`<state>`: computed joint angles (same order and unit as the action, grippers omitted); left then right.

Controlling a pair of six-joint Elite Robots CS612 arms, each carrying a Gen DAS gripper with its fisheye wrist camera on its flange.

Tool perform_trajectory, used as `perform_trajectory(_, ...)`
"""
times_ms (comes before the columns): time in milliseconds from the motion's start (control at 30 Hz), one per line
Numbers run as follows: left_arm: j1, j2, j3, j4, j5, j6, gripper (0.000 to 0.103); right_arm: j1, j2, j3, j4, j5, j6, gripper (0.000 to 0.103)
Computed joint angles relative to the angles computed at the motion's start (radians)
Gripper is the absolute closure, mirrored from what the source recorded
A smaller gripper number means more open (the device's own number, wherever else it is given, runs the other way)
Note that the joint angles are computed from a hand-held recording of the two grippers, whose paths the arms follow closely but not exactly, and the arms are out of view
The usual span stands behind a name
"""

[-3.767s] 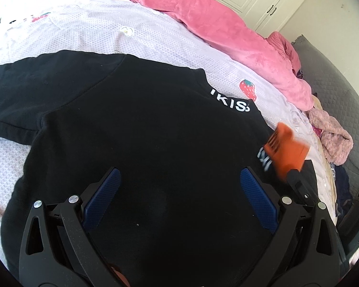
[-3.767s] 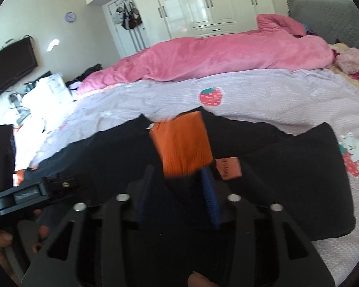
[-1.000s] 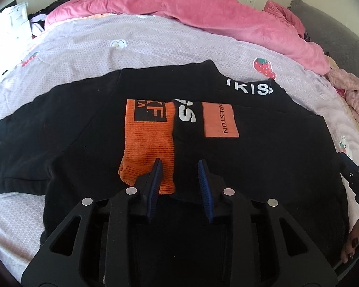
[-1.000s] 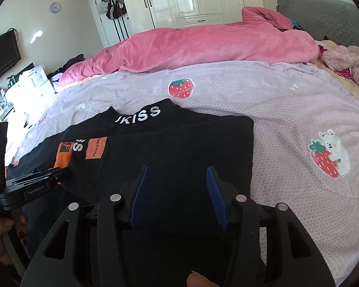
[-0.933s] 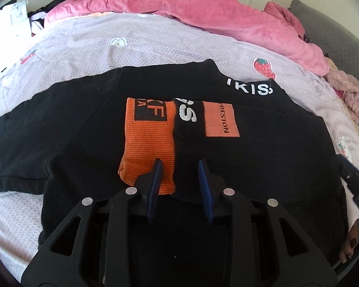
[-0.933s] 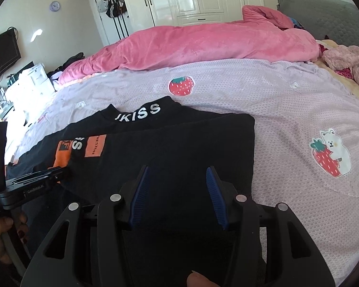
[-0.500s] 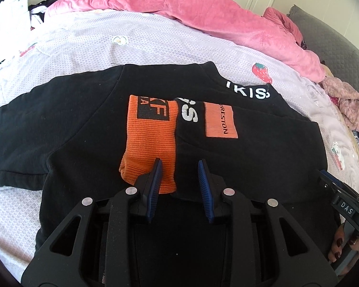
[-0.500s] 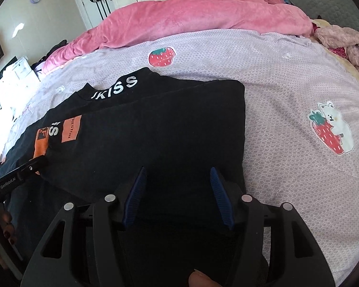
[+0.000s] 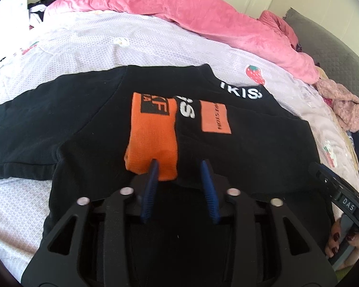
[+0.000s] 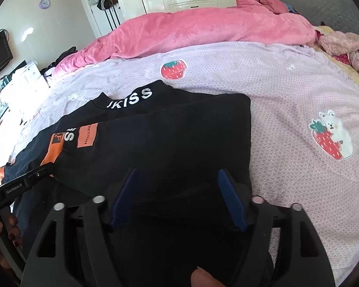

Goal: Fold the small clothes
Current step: 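Move the left gripper to the other sleeve's orange cuff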

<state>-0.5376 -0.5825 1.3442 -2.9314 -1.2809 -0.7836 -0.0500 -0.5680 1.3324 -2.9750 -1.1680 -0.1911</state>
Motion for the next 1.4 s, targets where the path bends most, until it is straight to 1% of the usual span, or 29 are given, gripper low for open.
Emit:
perform_trajectory(67, -0.004, -0.006, 0.007, 0.006, 0.011, 0.004, 0.064, 0.001, -0.002, 0.005, -0.012, 0.002, -0.002, 0.03)
perform_trajectory(100, -0.007, -0.009, 0.01, 0.01, 0.022, 0.005, 0.061, 0.002, -0.004, 0.009, -0.021, 0.001, 0.0, 0.028)
perform_trajectory(167, -0.01, -0.015, 0.021, 0.007, 0.034, 0.004, 0.059, 0.003, -0.006, 0.017, -0.045, -0.005, 0.002, 0.023)
perform_trajectory(233, -0.012, -0.021, 0.033, -0.002, 0.041, 0.002, 0.057, 0.006, -0.009, 0.026, -0.069, -0.011, -0.003, 0.023)
perform_trajectory(267, -0.014, -0.025, 0.039, -0.004, 0.048, 0.004, 0.052, 0.006, -0.009, 0.027, -0.076, -0.01, -0.002, 0.023)
perform_trajectory(333, -0.016, -0.031, 0.048, -0.007, 0.06, 0.008, 0.045, 0.007, -0.011, 0.031, -0.088, -0.01, 0.001, 0.022)
perform_trajectory(400, -0.019, -0.039, 0.06, -0.014, 0.077, 0.012, 0.04, 0.009, -0.013, 0.035, -0.095, -0.01, 0.002, 0.014)
perform_trajectory(433, -0.021, -0.045, 0.069, -0.019, 0.089, 0.012, 0.035, 0.01, -0.013, 0.038, -0.103, -0.014, 0.004, 0.012)
perform_trajectory(633, -0.024, -0.075, 0.115, -0.037, 0.154, -0.006, 0.022, 0.021, -0.023, 0.062, -0.175, -0.054, -0.002, 0.009)
perform_trajectory(700, -0.023, -0.084, 0.131, -0.04, 0.174, -0.019, 0.019, 0.025, -0.027, 0.07, -0.198, -0.053, -0.008, 0.009)
perform_trajectory(767, -0.021, -0.095, 0.149, -0.035, 0.199, -0.046, 0.012, 0.029, -0.031, 0.078, -0.21, -0.048, -0.014, 0.008)
perform_trajectory(833, -0.019, -0.103, 0.163, -0.029, 0.218, -0.063, 0.011, 0.033, -0.034, 0.084, -0.216, -0.047, -0.019, 0.008)
perform_trajectory(967, -0.009, -0.121, 0.198, -0.046, 0.227, -0.102, 0.01, 0.045, -0.042, 0.092, -0.221, -0.046, -0.027, 0.007)
perform_trajectory(1133, -0.003, -0.144, 0.235, -0.036, 0.285, -0.149, 0.01, 0.061, -0.054, 0.106, -0.229, -0.023, -0.021, 0.007)
perform_trajectory(1400, 0.005, -0.173, 0.286, -0.05, 0.353, -0.183, 0.009, 0.1, -0.066, 0.118, -0.215, 0.002, -0.051, 0.007)
